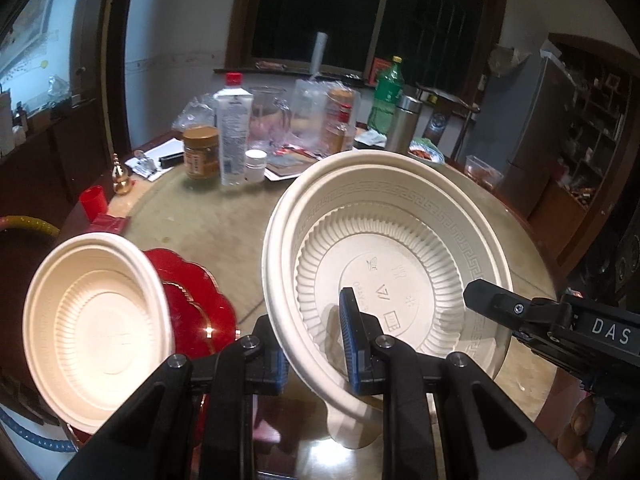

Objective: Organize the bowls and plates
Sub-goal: 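Lift and carry both beige bowls toward the red plate stack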

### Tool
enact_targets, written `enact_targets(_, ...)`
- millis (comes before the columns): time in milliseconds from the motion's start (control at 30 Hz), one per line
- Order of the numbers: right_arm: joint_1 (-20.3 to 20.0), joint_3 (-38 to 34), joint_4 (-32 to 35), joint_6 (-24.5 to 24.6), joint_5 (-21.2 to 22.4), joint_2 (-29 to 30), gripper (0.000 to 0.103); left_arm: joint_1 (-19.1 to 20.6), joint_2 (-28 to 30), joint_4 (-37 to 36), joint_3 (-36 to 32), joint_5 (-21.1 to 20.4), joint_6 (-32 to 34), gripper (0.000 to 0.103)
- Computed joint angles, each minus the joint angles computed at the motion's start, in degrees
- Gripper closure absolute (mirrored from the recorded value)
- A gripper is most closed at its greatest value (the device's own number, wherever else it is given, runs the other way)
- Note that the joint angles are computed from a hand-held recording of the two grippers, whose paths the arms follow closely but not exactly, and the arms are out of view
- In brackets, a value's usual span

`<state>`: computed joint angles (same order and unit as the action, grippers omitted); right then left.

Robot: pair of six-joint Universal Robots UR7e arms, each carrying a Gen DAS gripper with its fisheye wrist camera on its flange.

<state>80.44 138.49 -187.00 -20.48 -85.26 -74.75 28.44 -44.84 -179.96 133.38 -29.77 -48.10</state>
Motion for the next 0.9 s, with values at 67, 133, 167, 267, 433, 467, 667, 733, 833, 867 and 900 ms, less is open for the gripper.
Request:
enact_targets(67,0.76,0.11,-0.51,-0.48,-0.11,0.59,0.092,-0.28,-0.75,0.35,0.86,0.52,-1.16,0.082)
enact_targets(133,1.24,0.2,-0.8,-0.86,-0.11,1.04,0.092,-0.4,-1.55,0.7,1.71,0.99,-2.08,0.082)
enact_targets(167,1.43,0.18,-0.74,-0.94,-0.03,1.26,0.092,-0.51,-2.03,1.38,1.98,1.08,-2.66,0.082)
enact_targets(267,2.17,0.07,-0.81,-1.17,-0.03,2.07,0.092,-0.61,-3.15,2.21,2.88,1.53,-3.68,0.082)
enact_targets(433,3.29,-0.31,-0.87,-1.6,0.26,3.1,0.092,-0.98,-4.78,4.02,3.98,2.84,-5.66,0.082)
enact_targets(467,3.7,-0.42,-0.91,-1.64,0.29,3.37,0.092,-1.04,-5.3,4.41,4.31,3.25,-6.13,0.082)
enact_targets(667,6.05,-1.35,-0.51,-2.05,0.71,4.91,0.092,-1.79,-8.79,9.26,6.14,5.75,-10.8,0.082)
enact_targets(733,6.77,-1.54,-0.35,-2.18,0.91,5.38,0.092,-2.18,-10.28,12.25,6.74,6.5,-13.43,0.082)
enact_targets(833,7.76,-2.06,0.09,-2.24,1.29,6.42,0.092,-2.59,-12.52,16.67,7.66,7.43,-16.89,0.082)
enact_targets(867,8.17,-2.14,0.18,-2.26,1.35,6.79,0.092,-2.68,-13.6,18.84,8.05,7.7,-18.6,0.082)
enact_targets(900,8.61,-2.34,0.39,-2.32,1.37,7.27,0.092,-2.9,-14.54,21.4,8.32,7.97,-20.73,0.082)
